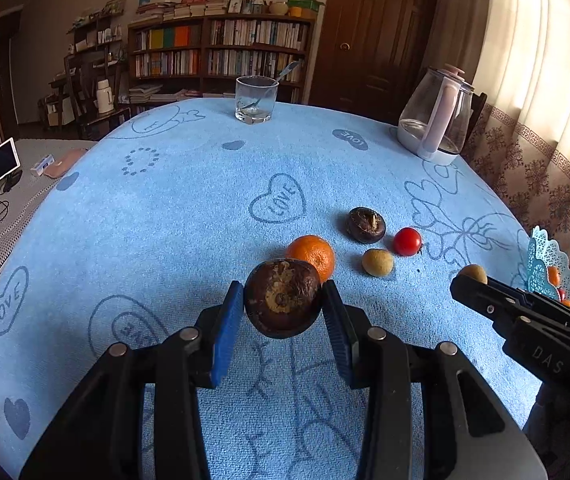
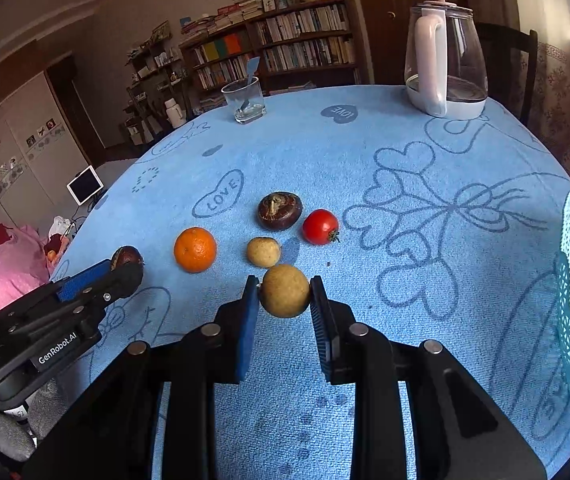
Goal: Organize fruits
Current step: 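Carry the tan fruit into the basket and open the right tool while left holds dark fruit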
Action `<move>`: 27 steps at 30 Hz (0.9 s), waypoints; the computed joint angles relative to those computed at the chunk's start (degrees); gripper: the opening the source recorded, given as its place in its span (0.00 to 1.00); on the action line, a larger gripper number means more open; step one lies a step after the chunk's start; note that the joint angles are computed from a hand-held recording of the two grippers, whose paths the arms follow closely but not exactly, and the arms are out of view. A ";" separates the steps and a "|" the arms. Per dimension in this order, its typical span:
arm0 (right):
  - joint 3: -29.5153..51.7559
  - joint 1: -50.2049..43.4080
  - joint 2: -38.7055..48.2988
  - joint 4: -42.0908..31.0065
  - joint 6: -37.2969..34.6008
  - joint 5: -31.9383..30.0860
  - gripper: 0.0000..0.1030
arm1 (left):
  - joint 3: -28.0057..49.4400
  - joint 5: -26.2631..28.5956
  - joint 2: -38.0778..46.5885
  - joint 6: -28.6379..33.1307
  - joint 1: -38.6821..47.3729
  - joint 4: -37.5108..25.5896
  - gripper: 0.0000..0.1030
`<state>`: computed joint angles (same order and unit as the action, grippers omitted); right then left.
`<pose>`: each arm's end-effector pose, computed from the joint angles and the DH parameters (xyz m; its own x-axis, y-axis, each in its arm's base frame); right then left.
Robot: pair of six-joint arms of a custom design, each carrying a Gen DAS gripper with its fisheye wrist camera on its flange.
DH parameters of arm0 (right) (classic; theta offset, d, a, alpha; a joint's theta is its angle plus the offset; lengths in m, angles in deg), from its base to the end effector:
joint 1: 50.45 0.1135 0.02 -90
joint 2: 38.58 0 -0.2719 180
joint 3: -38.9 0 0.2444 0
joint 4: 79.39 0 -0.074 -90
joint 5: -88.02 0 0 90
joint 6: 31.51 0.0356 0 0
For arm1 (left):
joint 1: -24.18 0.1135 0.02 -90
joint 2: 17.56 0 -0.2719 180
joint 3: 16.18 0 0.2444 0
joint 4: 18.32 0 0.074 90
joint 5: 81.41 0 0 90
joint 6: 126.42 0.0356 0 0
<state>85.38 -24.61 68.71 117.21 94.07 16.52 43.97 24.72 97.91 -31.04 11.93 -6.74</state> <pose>0.2725 0.1194 0.0846 -0.6318 0.3071 -0.7117 0.1955 0.9516 0.2371 0.3440 -0.0848 0.0832 -0.6352 0.2301 -0.7373 0.4616 0.8785 -0.1235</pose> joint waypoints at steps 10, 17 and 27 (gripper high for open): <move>-13.93 -5.37 -16.76 0.09 1.75 4.73 0.26 | -1.32 -0.45 -0.65 -0.02 -1.71 0.35 0.40; -21.58 -11.27 -26.49 -2.11 2.01 5.23 0.26 | -2.05 -1.26 -1.16 0.02 -3.46 0.28 0.40; -30.52 -19.66 -29.04 4.33 3.35 0.61 0.62 | -2.87 -3.74 -2.87 0.38 -7.03 -0.32 0.40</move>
